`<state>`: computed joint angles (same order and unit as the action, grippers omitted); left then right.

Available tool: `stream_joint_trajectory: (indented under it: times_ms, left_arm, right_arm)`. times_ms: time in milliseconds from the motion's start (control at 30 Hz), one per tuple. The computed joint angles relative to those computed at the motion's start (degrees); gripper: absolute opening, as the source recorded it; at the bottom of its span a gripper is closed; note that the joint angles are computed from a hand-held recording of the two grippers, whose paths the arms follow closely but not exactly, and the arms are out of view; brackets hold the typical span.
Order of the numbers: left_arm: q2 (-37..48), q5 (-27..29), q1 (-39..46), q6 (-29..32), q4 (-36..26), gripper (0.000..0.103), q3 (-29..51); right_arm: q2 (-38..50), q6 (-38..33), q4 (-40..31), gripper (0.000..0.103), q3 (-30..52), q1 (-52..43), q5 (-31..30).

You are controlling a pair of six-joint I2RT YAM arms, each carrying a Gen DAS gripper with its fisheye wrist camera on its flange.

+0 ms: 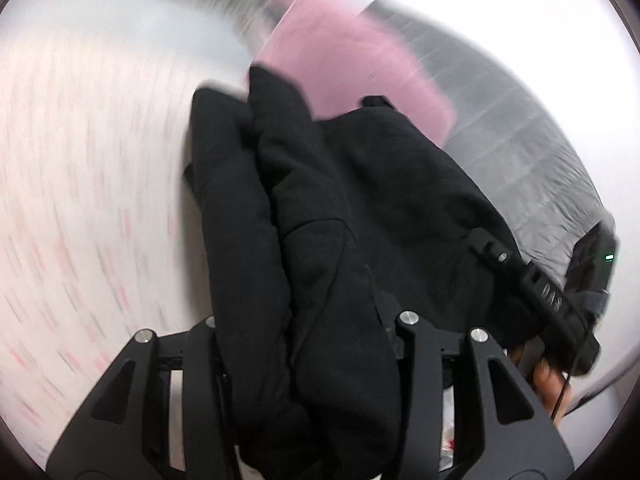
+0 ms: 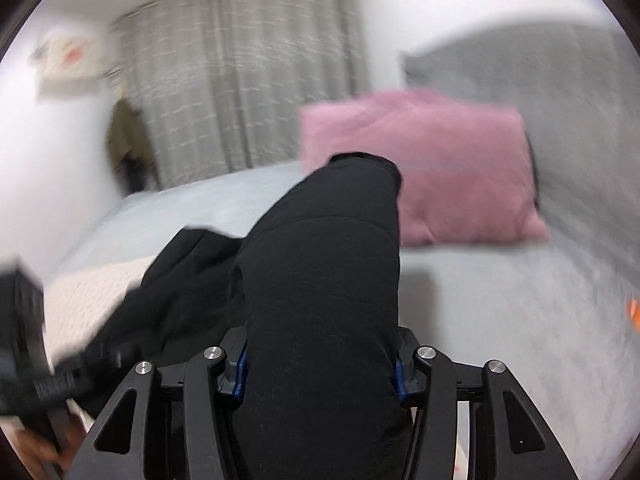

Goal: Fold large clothes

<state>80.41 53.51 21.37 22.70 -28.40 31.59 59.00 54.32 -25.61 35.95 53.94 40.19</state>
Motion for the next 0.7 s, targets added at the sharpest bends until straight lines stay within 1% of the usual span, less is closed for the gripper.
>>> stream_joint_trajectory:
  times_ms: [33,67,100,133,167,200,233,267,300,333,367,400,433,467,500,533,567,600,633,667,700]
  left_arm:
    - [7.2,-1.1,0.5,1.4,0.7,0.053,-0.2]
    - [12.4,-0.1,3.0,4.4,1.4,0.058,-0.5]
    - [15.4,2.2,5.5,9.3,0.2,0.060,-0.2]
    - [16.1,2.5,7.1,13.1,-1.5,0.061,0.0]
    - [15.4,2.2,7.4,14.4,-2.5,0.061,-0.1]
    - [15.1,1.8,8.0,15.9,-4.1,0.061,0.3]
    - [14.4,0.9,8.9,18.1,-7.3,0.061,1.4]
    - [13.8,0.4,9.5,19.3,-9.3,0.061,2.1]
    - [14.1,0.0,10.4,21.3,-11.3,0.061,3.0]
    - [14.4,-0.3,11.2,22.7,-12.8,0.061,3.9]
    - [13.0,0.1,10.8,22.3,-12.5,0.061,2.7]
    - [13.3,-0.2,13.3,26.3,-15.7,0.061,3.4]
    - [13.6,-0.3,14.4,28.1,-16.8,0.061,3.5]
    - [12.9,-1.6,15.0,27.2,-16.6,0.061,3.4]
    - [12.8,0.9,12.7,25.0,-13.7,0.061,1.9]
    - [12.6,0.4,13.3,24.5,-13.9,0.061,1.8]
    - [12.0,0.6,13.1,23.7,-13.3,0.061,1.2]
    - [10.4,0.4,13.7,24.3,-13.5,0.061,0.5]
    - [7.1,-0.5,13.9,24.3,-12.4,0.060,-1.1]
    - [4.0,-1.1,13.5,24.1,-10.9,0.055,-2.8]
    - [1.1,-1.5,11.3,20.9,-8.5,0.054,-4.5]
  right_arm:
    - [-3.7,0.9,1.4,0.060,-5.1,-6.0,-7.0]
    - [-4.7,1.4,3.3,0.062,-8.9,-11.7,-14.1]
    - [-3.5,1.9,4.5,0.068,-11.2,-15.8,-18.7]
    - [-2.9,1.6,6.0,0.071,-13.8,-17.5,-20.5]
    - [-5.2,0.2,7.7,0.072,-16.5,-17.4,-20.2]
    - [-7.3,-0.7,6.9,0.073,-16.9,-17.8,-20.8]
    - [-9.2,-0.8,3.2,0.073,-15.7,-17.7,-19.9]
    - [-9.9,0.9,-1.3,0.074,-13.6,-15.4,-15.8]
    - [-7.8,3.7,-4.3,0.075,-11.4,-12.1,-11.3]
    - [-5.8,6.5,-9.1,0.075,-8.4,-9.5,-7.2]
    - [-4.1,9.3,-13.6,0.075,-5.7,-7.4,-5.1]
    - [-3.5,11.9,-16.7,0.075,-4.4,-5.3,-3.9]
    - [-2.6,13.7,-17.4,0.075,-3.6,-3.2,-3.0]
    - [-3.3,14.5,-17.8,0.075,-3.2,-1.0,-2.3]
    - [-3.1,15.0,-19.0,0.075,-2.5,0.7,-1.8]
    - [0.0,19.1,-20.6,0.074,-1.3,5.3,-0.2]
    - [3.3,21.2,-24.0,0.073,1.5,8.6,1.5]
    - [7.3,20.3,-24.1,0.071,4.1,9.0,2.4]
    - [9.3,19.6,-24.3,0.070,5.6,9.3,2.4]
    - [10.5,19.2,-24.1,0.066,6.6,9.5,1.8]
    - [11.7,19.4,-24.0,0.059,7.3,9.9,0.1]
